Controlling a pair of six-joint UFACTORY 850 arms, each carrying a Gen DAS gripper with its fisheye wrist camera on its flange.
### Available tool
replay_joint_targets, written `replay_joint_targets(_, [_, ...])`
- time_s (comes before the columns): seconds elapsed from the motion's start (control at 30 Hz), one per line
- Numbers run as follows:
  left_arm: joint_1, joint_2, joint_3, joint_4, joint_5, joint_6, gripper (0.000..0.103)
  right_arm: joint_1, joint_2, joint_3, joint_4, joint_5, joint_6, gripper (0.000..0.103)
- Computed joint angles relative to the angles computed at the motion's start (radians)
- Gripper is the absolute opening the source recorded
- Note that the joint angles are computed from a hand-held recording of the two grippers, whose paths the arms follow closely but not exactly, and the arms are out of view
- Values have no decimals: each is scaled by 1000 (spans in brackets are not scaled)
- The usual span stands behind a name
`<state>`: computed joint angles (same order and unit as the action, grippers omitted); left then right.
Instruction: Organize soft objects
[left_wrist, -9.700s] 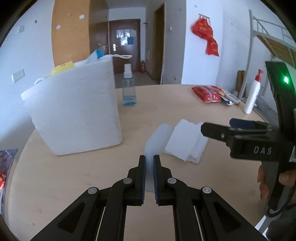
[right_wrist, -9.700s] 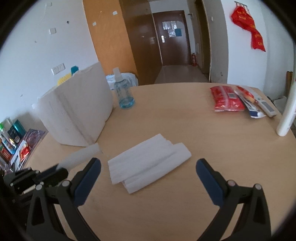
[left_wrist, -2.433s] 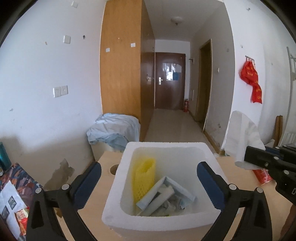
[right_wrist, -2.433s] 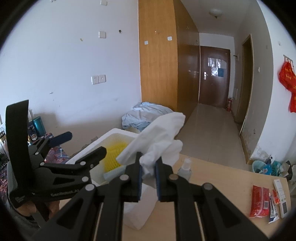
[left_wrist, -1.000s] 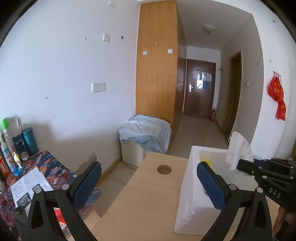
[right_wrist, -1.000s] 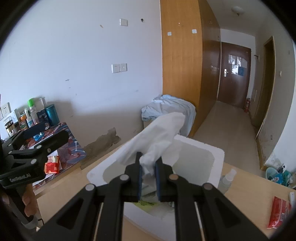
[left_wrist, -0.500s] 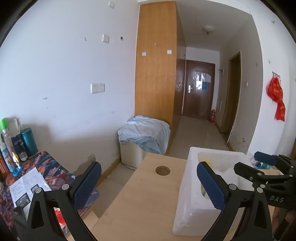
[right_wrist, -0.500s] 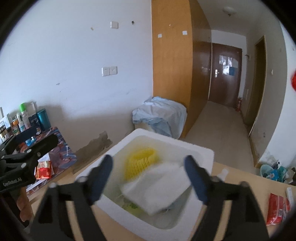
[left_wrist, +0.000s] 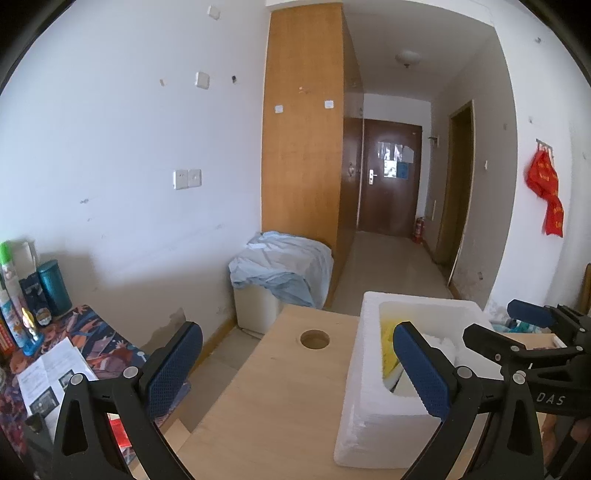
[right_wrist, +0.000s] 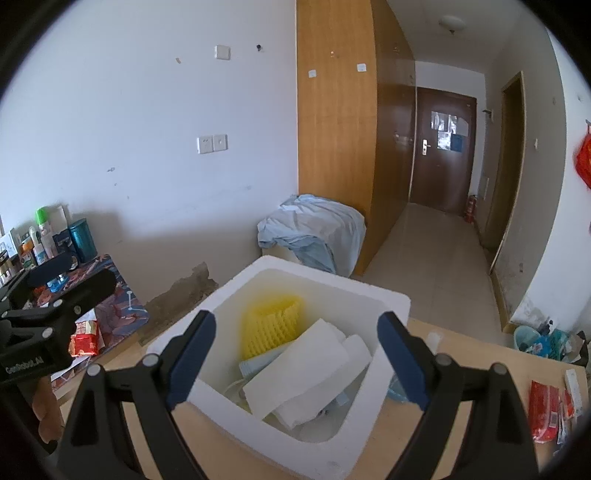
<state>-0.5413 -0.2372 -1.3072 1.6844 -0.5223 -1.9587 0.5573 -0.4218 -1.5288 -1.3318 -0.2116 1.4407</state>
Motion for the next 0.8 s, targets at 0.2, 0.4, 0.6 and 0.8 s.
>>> replay_joint_targets(0.2, [-27,7,5,22,-14,-2,103,-1,41,51,-116,-7,129,92])
replay_joint_targets(0.4, [-54,18,11,29,-11,-9,103,-5,99,121,-220,-38,262,103])
replay_joint_targets(0.6, [-90,23,14,28,-11,5,103,-2,165,202,-318,-92,383,103])
replay_joint_targets(0.8, [-121,36,22,40,0,-5,103,-2,234,283,-355,-136,453,103])
